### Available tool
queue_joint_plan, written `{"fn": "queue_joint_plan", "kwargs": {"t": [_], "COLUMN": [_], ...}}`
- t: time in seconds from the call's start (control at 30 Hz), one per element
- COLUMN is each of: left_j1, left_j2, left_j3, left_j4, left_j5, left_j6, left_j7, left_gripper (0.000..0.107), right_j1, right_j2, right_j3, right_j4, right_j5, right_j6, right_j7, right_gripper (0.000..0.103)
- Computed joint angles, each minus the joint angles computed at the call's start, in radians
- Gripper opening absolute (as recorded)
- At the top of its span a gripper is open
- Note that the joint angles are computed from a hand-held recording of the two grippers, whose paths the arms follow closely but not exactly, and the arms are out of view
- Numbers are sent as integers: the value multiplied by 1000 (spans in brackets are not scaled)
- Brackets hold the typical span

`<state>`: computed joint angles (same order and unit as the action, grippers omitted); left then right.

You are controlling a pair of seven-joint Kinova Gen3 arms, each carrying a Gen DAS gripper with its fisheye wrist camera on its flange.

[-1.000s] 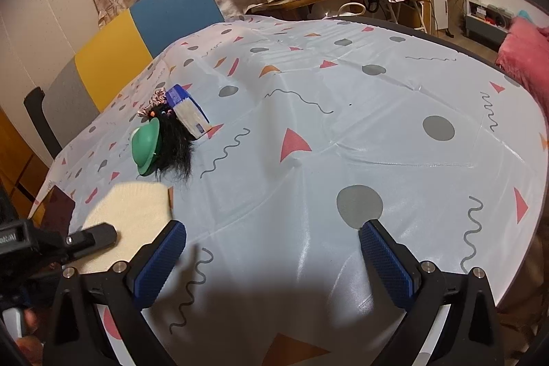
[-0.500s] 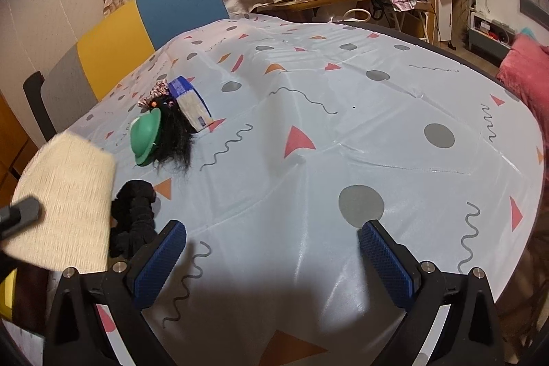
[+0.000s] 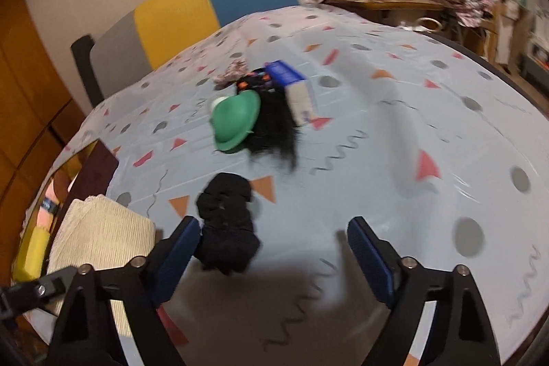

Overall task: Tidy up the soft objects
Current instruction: 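Grasp the black scrunchie with the right gripper while left holds the beige cloth, then carry the beige cloth into the tray and open the left gripper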

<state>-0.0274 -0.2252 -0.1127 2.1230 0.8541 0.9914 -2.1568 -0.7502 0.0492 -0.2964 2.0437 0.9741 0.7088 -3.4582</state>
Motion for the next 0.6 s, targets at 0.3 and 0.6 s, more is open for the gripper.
{"fn": "queue_joint_plan", "kwargs": {"t": [0.3,0.6], "left_j1": [-26,-64], "left_j2": [-20,-27], "left_j3": [-43,-76], "left_j4": [15,26], "left_j5": [26,60], "left_j6": [53,102], "left_j7": [-56,-107], "left_gripper": [6,6], "right_j1": [-34,-99], "right_j2": [105,97], "right_j3": [43,53], "right_j4": [-97,-74], "right_j5": [-46,11], "right_j6": [-15,32], "right_j7": [158,68], "right_gripper": [69,28]}}
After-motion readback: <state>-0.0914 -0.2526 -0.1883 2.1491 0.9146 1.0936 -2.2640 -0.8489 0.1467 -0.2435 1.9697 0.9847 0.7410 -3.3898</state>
